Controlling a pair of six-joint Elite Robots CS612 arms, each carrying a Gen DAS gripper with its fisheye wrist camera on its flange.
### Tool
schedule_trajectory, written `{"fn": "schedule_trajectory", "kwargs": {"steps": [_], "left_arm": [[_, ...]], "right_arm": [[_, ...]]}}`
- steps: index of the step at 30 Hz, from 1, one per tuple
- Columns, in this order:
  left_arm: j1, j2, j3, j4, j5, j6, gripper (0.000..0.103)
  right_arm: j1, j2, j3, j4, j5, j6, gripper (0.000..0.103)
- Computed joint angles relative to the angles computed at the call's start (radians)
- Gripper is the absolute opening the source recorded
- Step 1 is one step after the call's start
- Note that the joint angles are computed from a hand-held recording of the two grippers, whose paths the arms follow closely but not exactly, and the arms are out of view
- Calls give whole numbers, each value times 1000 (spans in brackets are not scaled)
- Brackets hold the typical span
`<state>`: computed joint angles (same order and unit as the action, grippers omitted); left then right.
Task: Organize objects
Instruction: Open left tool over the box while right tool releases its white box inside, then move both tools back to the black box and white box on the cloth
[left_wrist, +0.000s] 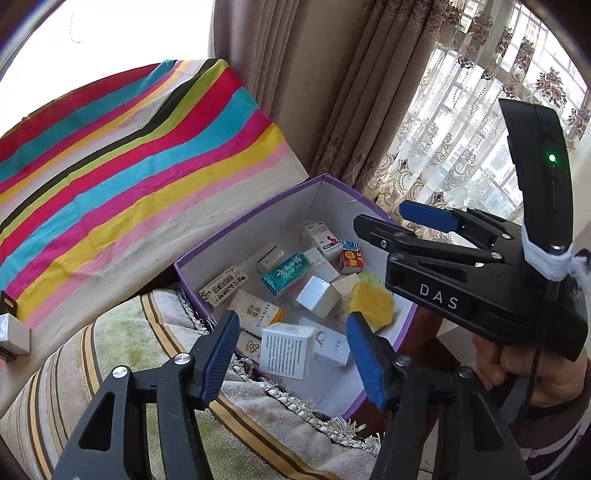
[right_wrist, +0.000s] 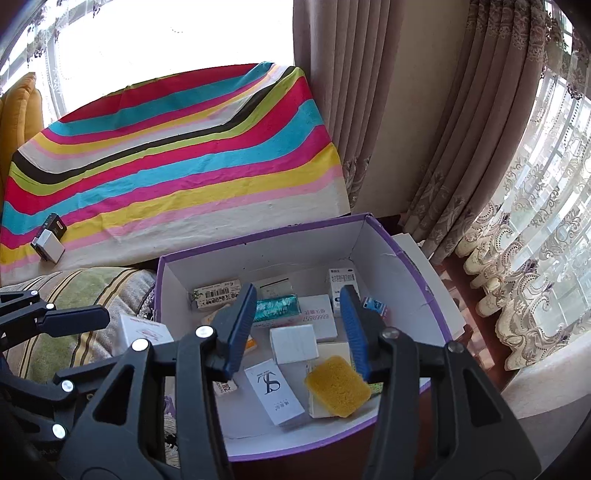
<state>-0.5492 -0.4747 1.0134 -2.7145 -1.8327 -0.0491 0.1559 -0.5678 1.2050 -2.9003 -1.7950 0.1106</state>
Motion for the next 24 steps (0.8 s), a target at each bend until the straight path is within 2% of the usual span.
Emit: {"fn": "schedule_trajectory", "kwargs": {"steps": [9,14,24], "left_arm": [[12,6,-6,-13,-17,-66,65],[17,0,5,-36,5,-85,66],[43,-6,24,-79,-1,-156,66]], "right_arm": [[3,2,-6,4,6,-12,60],[7,2,-10,6,2,-17,61],[20,7,-26,9,4,-53,68]]}}
